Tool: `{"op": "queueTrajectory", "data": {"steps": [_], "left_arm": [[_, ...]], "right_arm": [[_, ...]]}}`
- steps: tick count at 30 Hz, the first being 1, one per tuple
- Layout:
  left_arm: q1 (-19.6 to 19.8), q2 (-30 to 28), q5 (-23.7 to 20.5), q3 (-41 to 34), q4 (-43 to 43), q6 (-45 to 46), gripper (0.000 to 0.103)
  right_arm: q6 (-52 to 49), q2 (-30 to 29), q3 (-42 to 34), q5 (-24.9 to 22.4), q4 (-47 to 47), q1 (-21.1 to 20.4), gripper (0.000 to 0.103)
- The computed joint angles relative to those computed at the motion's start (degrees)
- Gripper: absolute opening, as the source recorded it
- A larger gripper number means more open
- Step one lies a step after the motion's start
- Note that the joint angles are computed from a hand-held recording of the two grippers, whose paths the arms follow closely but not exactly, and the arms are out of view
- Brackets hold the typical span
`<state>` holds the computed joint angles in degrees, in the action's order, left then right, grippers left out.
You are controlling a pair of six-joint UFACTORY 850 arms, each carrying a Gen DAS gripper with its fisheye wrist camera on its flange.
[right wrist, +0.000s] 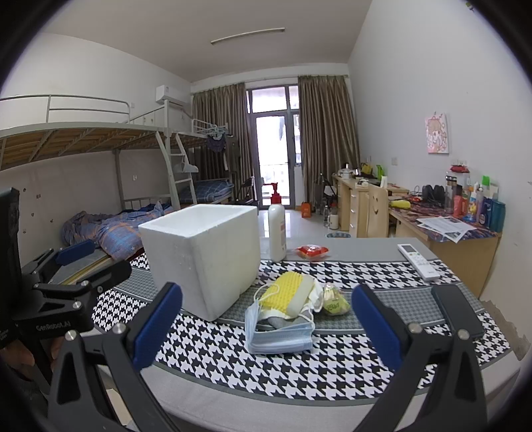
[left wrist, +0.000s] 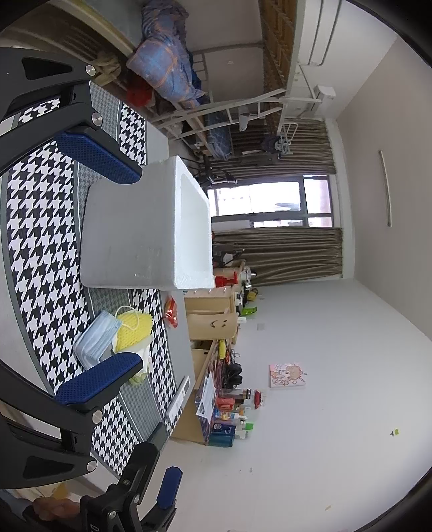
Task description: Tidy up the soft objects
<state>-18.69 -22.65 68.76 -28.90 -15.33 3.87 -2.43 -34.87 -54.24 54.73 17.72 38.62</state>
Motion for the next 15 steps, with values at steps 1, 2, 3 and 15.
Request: {"op": "queueTrajectory", "data": {"steps": [1,2,3,15], "left_arm": [[0.1,0.0,-0.1,0.0,0.3,-0.3,0.102],[0.2,0.1,-0.1,0.0,0.6,-0.5,0.102],[0.4,0.2,-0.3,0.0,1.0,-0.7,0.102],[0.5,-0.3,-1.1,-1.3,-1.3,0.4,0.102]], "right_arm": [[-0.1,-0.1,-0.2,-0.1,0.1,0.0,0.103],[0.0,-0.1,-0.2,-0.1,0.0,0.0,0.103],[0.1,-0.1,-0.2,-0.2,-0.1,-0.1,0.103],[0.1,-0.9,-2.0,-1.6,-1.0,-0.5,0.103]]}}
